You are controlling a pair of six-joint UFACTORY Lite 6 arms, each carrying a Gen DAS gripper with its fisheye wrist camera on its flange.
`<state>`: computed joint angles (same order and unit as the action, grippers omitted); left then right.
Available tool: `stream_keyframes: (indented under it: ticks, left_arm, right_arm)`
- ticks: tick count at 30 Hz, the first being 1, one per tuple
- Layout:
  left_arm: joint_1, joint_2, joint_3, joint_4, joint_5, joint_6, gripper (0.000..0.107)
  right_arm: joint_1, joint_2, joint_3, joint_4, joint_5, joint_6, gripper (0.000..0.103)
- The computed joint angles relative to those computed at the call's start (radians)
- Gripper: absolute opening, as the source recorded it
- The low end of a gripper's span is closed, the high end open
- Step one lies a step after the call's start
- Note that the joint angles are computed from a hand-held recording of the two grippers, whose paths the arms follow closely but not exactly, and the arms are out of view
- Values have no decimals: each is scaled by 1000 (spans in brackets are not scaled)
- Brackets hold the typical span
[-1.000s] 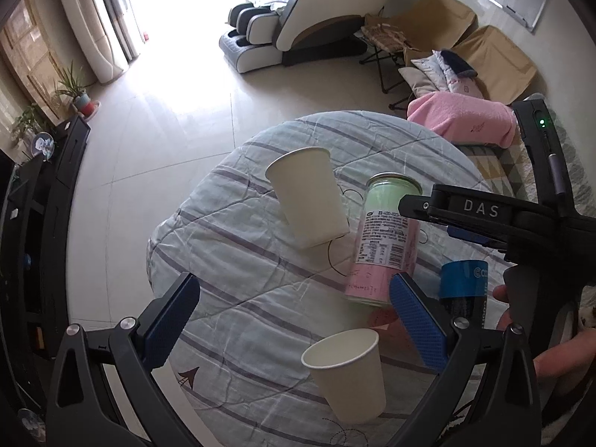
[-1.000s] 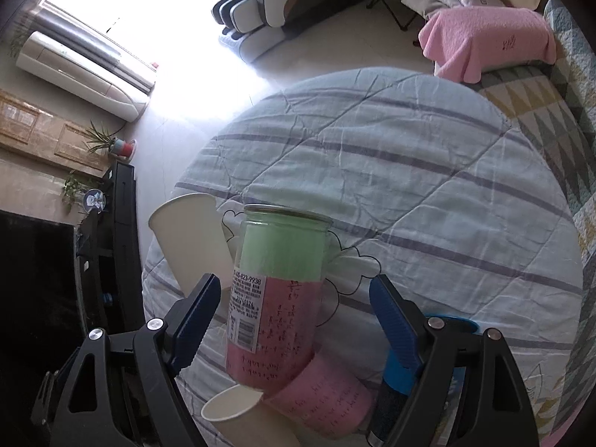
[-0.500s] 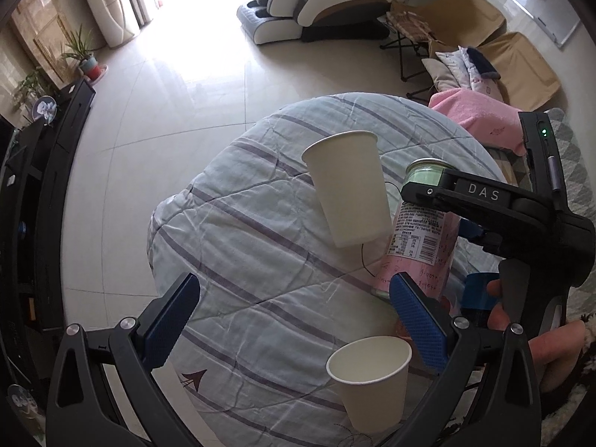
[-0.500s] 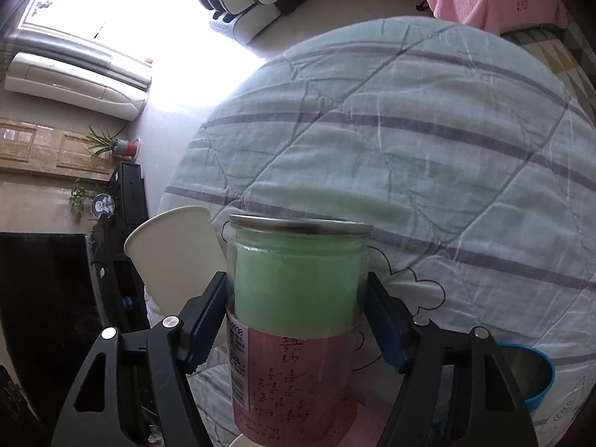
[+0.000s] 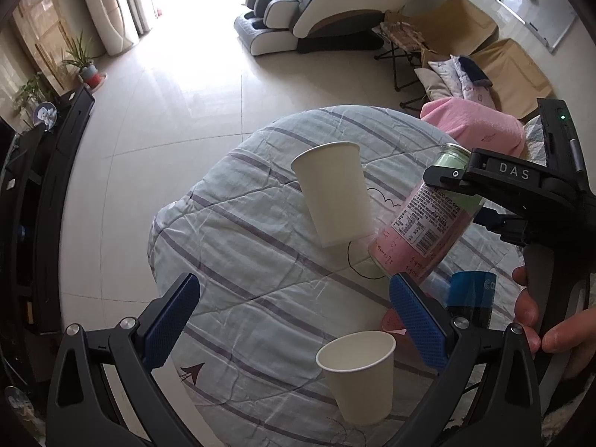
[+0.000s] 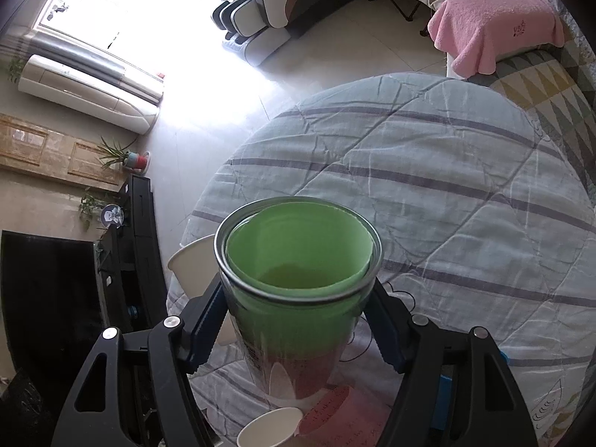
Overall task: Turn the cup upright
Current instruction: 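Lift the green-and-pink cup with the right tool and rotate it rim-up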
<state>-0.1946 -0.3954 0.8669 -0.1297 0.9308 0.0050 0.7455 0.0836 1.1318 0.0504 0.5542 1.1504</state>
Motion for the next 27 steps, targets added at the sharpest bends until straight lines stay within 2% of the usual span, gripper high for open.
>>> stream_keyframes:
  ticks: [2, 4, 8, 11, 14, 18, 22, 27]
  left_arm:
    - [-1, -20, -6, -1, 8, 2, 103]
    - [2, -37, -14, 3, 17, 1, 103]
    - [32, -76, -39, -10, 32, 24, 103]
    - [55, -85, -38, -28, 40, 40, 103]
    - [58, -119, -36, -32, 54, 44, 103]
    - [38, -193, -40, -18, 81, 16, 103]
    - [-12, -278, -59, 21, 114, -57, 103]
    - [-82, -370, -77, 67, 167, -151, 103]
  right_arm:
    - [-4, -1, -4, 13, 16, -7, 70]
    - [-39, -28, -61, 139, -24, -107, 70]
    - [-50, -81, -125, 276, -60, -201, 70]
    - [-37, -115, -120, 213, -17, -138, 70]
    - [-29, -188, -153, 249, 12, -156, 70]
    - [67, -296, -169, 118, 112, 16, 70]
    - [174, -394, -213, 10, 145, 184, 70]
    - [237, -498, -265, -21, 146, 278, 70]
